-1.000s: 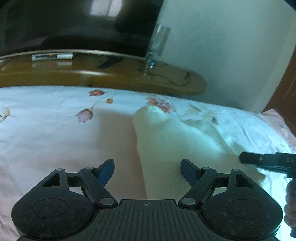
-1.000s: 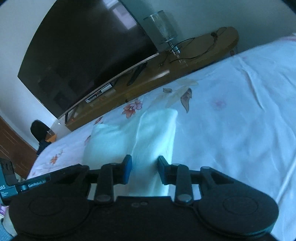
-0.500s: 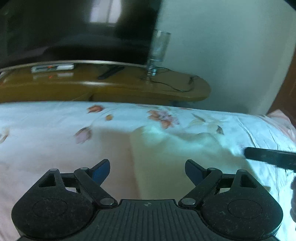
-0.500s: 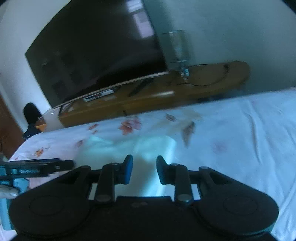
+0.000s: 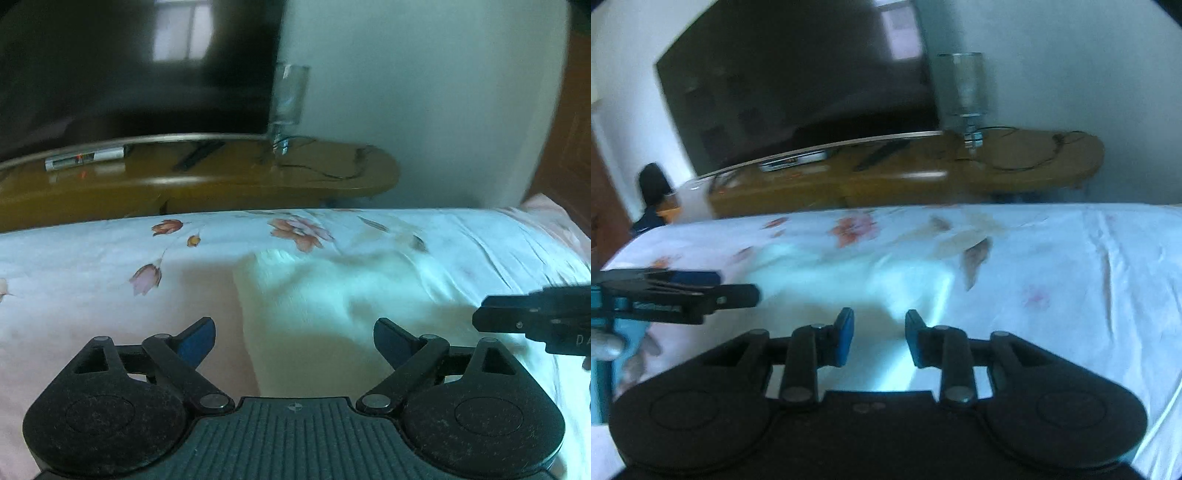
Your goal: Fold small clothes
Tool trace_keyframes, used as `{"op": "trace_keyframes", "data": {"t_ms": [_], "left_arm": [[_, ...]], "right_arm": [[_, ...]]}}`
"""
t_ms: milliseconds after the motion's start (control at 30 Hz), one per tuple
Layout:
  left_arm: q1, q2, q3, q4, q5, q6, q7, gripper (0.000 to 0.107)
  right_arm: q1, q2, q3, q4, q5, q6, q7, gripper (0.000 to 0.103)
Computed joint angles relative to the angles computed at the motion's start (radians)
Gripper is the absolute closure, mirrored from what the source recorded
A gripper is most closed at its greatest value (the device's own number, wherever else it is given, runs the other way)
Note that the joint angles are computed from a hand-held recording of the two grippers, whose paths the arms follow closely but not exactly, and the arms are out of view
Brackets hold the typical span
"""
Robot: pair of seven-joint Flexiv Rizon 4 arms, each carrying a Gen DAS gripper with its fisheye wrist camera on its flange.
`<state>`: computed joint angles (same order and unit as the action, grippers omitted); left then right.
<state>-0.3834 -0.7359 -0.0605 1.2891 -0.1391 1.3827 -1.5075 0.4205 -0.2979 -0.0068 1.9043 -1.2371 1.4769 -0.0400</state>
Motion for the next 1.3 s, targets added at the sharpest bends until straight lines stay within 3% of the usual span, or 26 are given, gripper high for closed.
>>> {"op": "trace_keyframes", "data": {"t_ms": [67,133,167,200,267,333,400,500,600,633,700,733,800,900,1000,1100,1133,1167,1200,1300], "left_arm": [[0.04,0.057,-0.071,0.12,-0.029,0.049,0.026,0.015],[0.024,0.068,-0.051,0.153,-0.02,0.042,0.023,0.015],[0.007,0.057,-0.027,0.145,-0.008,0.025,0.025,0.014],[0.013,0.054,-0.034,0.156,-0.017,0.045,0.017,0.012],[0.05,0.085,-0.083,0.195,-0.059,0.033,0.017,0.012],[0.069,0.135,-0.098,0.284,-0.046,0.132,0.046,0.012],[0.093,0.193,-0.105,0.374,-0.059,0.153,0.046,0.012],[0.201,0.256,-0.228,0.512,-0.113,0.209,0.082,0.012],[0.213,0.282,-0.252,0.58,-0.163,0.216,0.117,0.012],[0.194,0.286,-0.223,0.581,-0.134,0.195,0.084,0.012],[0.154,0.294,-0.177,0.595,-0.112,0.207,0.083,0.012],[0.143,0.298,-0.163,0.593,-0.103,0.198,0.088,0.012],[0.142,0.308,-0.159,0.614,-0.091,0.208,0.103,0.012],[0.142,0.331,-0.155,0.651,-0.085,0.225,0.11,0.012],[0.095,0.352,-0.092,0.636,-0.076,0.177,0.082,0.013],[0.103,0.354,-0.111,0.629,-0.09,0.219,0.065,0.012],[0.072,0.35,-0.077,0.613,-0.076,0.212,0.05,0.012],[0.024,0.341,-0.02,0.585,-0.052,0.191,0.025,0.012],[-0.01,0.331,0.021,0.561,-0.029,0.179,0.003,0.012],[-0.109,0.307,0.149,0.484,0.065,0.105,-0.071,0.012]], "right_arm": [[0.007,0.037,0.007,0.043,-0.063,-0.004,0.003,0.073],[0.006,0.058,0.034,0.072,-0.076,-0.045,-0.027,0.075],[0.01,0.06,0.049,0.077,-0.069,-0.098,-0.056,0.071],[0.003,0.051,0.064,0.075,-0.072,-0.138,-0.057,0.068],[-0.007,0.049,0.061,0.077,-0.067,-0.118,0.018,0.066],[0.001,0.076,0.079,0.085,-0.046,-0.166,0.018,0.066],[-0.007,0.119,0.095,0.116,-0.075,-0.16,0.055,0.067],[-0.027,0.163,0.148,0.181,0.069,-0.084,-0.004,0.069],[-0.009,0.184,0.18,0.22,0.161,-0.08,-0.023,0.072],[0.004,0.178,0.19,0.216,0.196,-0.108,-0.046,0.074],[0.038,0.165,0.214,0.196,0.272,-0.225,-0.142,0.087],[0.057,0.165,0.221,0.186,0.288,-0.306,-0.191,0.089],[0.077,0.177,0.216,0.196,0.248,-0.372,-0.203,0.084],[0.061,0.19,0.201,0.229,0.205,-0.322,-0.144,0.084],[0.071,0.191,0.216,0.218,0.205,-0.373,-0.178,0.082],[0.082,0.214,0.223,0.211,0.186,-0.402,-0.124,0.08],[0.081,0.226,0.219,0.215,0.13,-0.394,-0.065,0.068],[0.078,0.231,0.214,0.214,0.06,-0.394,-0.007,0.05],[0.073,0.231,0.211,0.211,0.0,-0.393,0.038,0.042],[0.034,0.217,0.198,0.209,-0.02,-0.288,0.114,0.036]]}}
